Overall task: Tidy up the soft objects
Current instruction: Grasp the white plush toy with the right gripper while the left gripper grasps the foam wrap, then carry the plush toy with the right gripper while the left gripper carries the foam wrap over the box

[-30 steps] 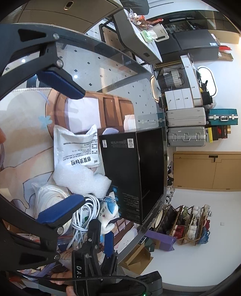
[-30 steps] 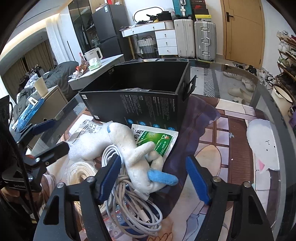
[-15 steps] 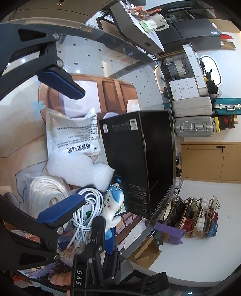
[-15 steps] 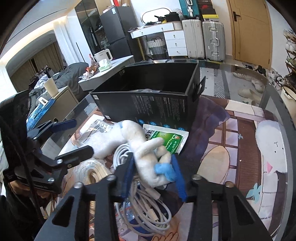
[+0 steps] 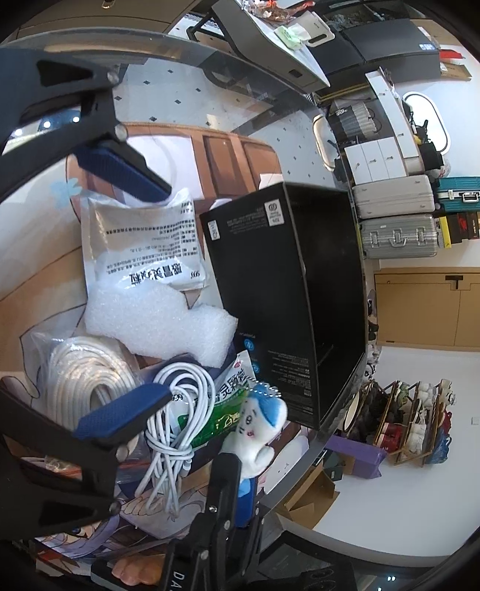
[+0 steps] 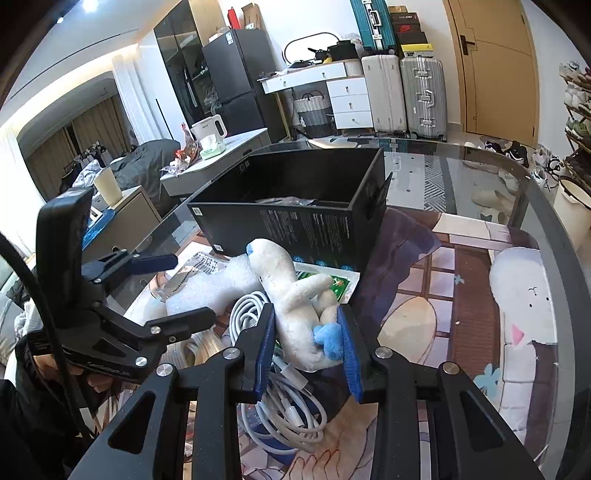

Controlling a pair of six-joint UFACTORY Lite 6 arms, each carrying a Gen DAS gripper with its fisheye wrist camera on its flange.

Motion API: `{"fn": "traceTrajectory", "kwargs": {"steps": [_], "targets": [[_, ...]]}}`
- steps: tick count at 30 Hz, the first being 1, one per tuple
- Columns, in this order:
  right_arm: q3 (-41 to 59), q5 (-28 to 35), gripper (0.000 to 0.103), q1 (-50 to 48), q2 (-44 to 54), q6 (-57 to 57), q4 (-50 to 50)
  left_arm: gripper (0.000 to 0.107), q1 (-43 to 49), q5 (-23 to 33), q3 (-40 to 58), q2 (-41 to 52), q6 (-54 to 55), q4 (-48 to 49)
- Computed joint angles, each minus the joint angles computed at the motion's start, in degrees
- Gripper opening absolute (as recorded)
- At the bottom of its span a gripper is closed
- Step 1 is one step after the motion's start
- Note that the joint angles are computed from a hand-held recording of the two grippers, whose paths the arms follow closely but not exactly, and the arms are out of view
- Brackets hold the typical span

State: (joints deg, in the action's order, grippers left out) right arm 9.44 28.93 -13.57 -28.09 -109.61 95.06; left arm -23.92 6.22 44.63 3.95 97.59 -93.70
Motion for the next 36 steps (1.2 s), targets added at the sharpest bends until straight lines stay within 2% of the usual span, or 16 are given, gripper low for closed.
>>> {"fn": "traceTrajectory", "kwargs": {"steps": [7,9,11,13,23,30,36], "targets": [[-0.64,1.67,0.033,-2.12,-2.25,2.2,-2.93,0.069,0.25,1.03,1.4,1.6,-10.6,10.97],[-0.8,2.22,0.033,-2.88,-2.68,2.72,-3.86,0.064,-0.15,0.47,1.27,1.48,-10.23,10.65],[-1.05,2.5,0.033,-3.4,-3.23,3.09,-4.52,0.048,0.02,1.02,0.86,0.95,-7.27,8.24],[-1.15,2.74,0.033,-3.85,-3.31,3.06,-4.71,0.041,0.35,1.82,0.55,0.57,-6.24,7.45],[-1.81,2.6,0.033,-4.0,-6.32,5.8,-6.82,0.04,3.26,4.59,-4.82,-5.87,2.63,-0.41],[-3.25,2.85,0.033,-3.43,-13.36,12.89,-12.14,0.04,4.86,5.74,-8.12,-12.17,7.96,-5.54],[-3.83,3.14,0.033,-2.58,-19.75,19.17,-15.84,0.04,7.21,7.37,-8.16,-16.1,4.84,-2.53]]}}
